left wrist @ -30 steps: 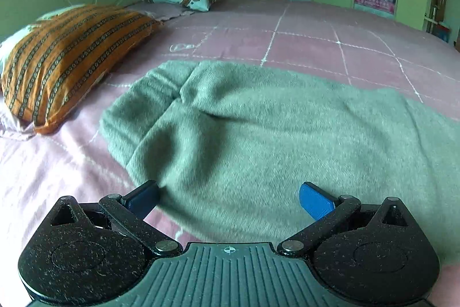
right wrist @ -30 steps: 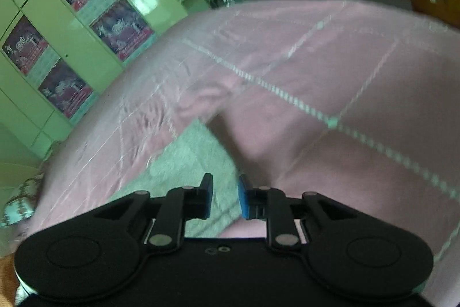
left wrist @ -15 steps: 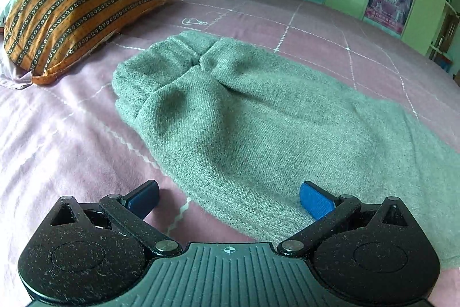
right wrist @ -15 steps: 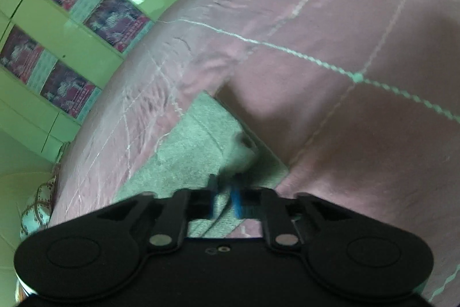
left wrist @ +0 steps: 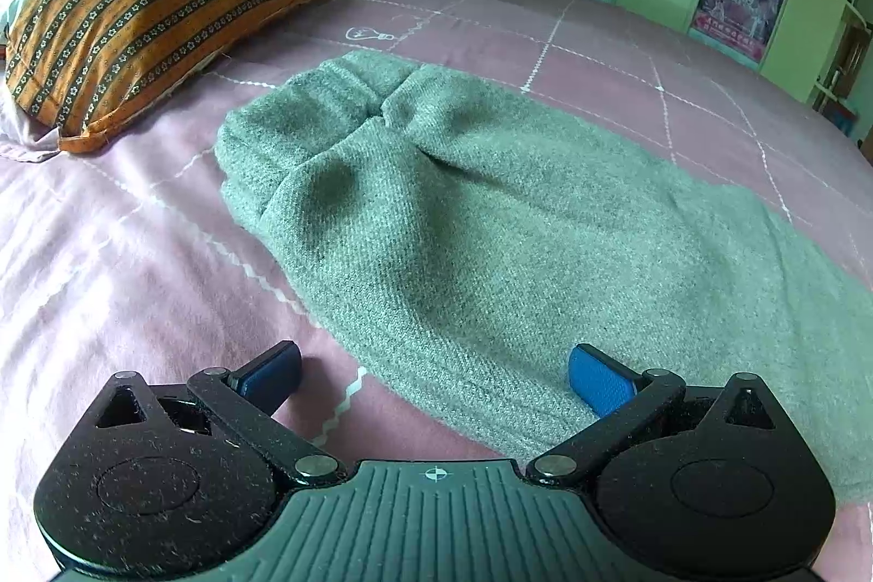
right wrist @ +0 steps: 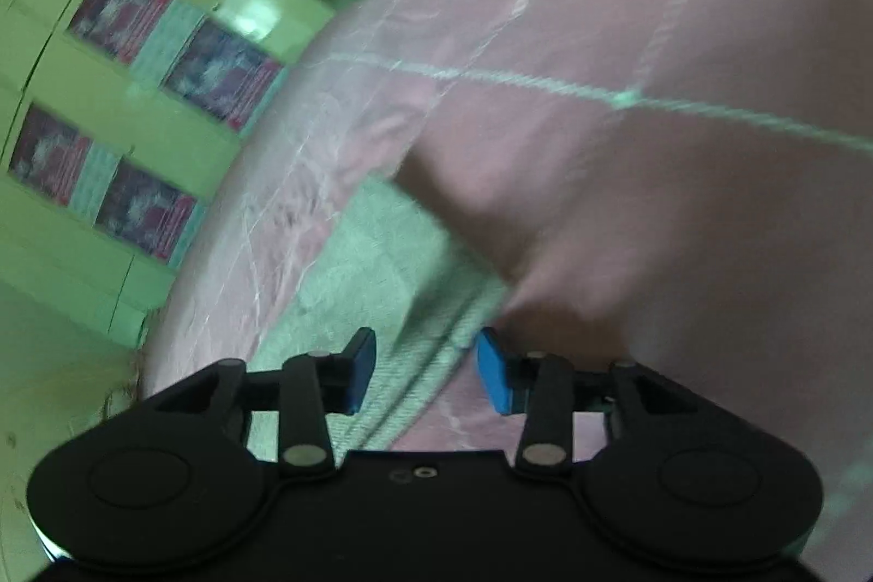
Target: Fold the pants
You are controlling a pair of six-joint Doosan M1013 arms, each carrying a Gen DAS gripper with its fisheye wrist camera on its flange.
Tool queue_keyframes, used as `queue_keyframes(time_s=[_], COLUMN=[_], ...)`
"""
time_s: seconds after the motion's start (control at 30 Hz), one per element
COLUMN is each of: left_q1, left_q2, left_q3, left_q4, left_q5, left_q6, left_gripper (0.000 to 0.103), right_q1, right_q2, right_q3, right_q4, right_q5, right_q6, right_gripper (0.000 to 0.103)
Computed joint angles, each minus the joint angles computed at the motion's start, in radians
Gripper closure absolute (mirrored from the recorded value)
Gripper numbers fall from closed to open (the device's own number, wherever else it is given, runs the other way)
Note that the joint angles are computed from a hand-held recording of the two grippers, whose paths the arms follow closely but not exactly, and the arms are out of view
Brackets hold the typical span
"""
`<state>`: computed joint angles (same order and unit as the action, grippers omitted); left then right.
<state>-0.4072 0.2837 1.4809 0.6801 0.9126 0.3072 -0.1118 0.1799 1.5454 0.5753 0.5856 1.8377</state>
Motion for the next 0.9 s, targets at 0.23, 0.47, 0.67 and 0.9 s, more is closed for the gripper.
queue_keyframes(time_s=[0.23,0.47,0.67,0.9], left_q1=[0.01,-0.003,-0.069,-0.135], left_q2=[0.003,0.006,0.007,0.133], left_q3=[-0.002,-0.03,-0.052,-0.211], left_q4=[-0.021,-0.022,0.08,-0.067], left_q5=[-0.011,0.05,0.015,0.062], left_q6=[0.036,0.025,-0.017,0.285], left_gripper=[0.0,0.0,0.0,0.0], right_q1=[0.009,-0.014,-0.021,-0.017], right_q2=[-0.063,-0.045,-0.051,-0.035], right_q3=[-0.017,0.081,0.07,0.068], right_q4=[0.135,0.057,0.07,-0.009], right_q5=[-0.112,-0.065,-0.049,-0.072], right_q6=[-0.378,-0.177,-0.08,0.039], right_gripper=[0.103,0.097,0.089,0.092])
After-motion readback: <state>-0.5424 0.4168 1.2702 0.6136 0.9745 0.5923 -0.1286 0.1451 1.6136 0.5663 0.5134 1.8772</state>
